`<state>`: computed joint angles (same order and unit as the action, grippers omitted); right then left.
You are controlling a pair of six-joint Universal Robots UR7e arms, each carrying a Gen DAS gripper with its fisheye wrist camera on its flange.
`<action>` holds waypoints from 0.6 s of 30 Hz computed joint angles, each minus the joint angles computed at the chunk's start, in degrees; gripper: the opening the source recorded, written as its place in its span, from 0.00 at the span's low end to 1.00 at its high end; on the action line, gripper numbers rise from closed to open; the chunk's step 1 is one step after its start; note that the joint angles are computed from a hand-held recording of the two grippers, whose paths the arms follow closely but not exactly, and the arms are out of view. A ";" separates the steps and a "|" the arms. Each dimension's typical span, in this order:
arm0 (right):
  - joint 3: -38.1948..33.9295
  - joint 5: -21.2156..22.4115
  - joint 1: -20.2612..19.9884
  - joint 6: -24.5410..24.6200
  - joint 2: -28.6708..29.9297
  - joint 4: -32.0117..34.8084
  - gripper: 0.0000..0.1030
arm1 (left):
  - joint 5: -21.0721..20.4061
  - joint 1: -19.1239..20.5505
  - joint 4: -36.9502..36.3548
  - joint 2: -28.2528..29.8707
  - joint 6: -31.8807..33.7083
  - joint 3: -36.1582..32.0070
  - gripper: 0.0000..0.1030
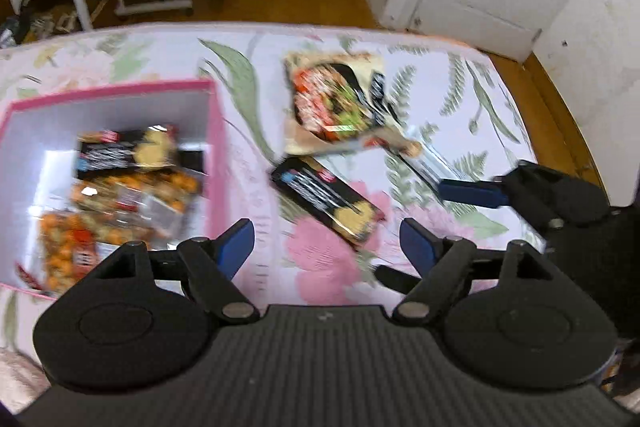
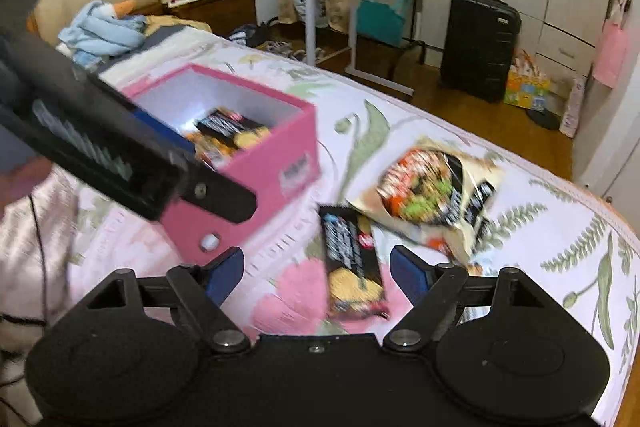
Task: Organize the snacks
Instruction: 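Grasp the other black NB cracker packet with the left gripper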
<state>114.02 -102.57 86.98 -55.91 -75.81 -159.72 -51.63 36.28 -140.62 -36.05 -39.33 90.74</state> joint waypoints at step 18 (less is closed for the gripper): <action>-6.24 9.22 -9.91 0.10 11.90 -1.76 0.82 | 0.16 6.43 -3.34 14.14 -7.32 -9.55 0.63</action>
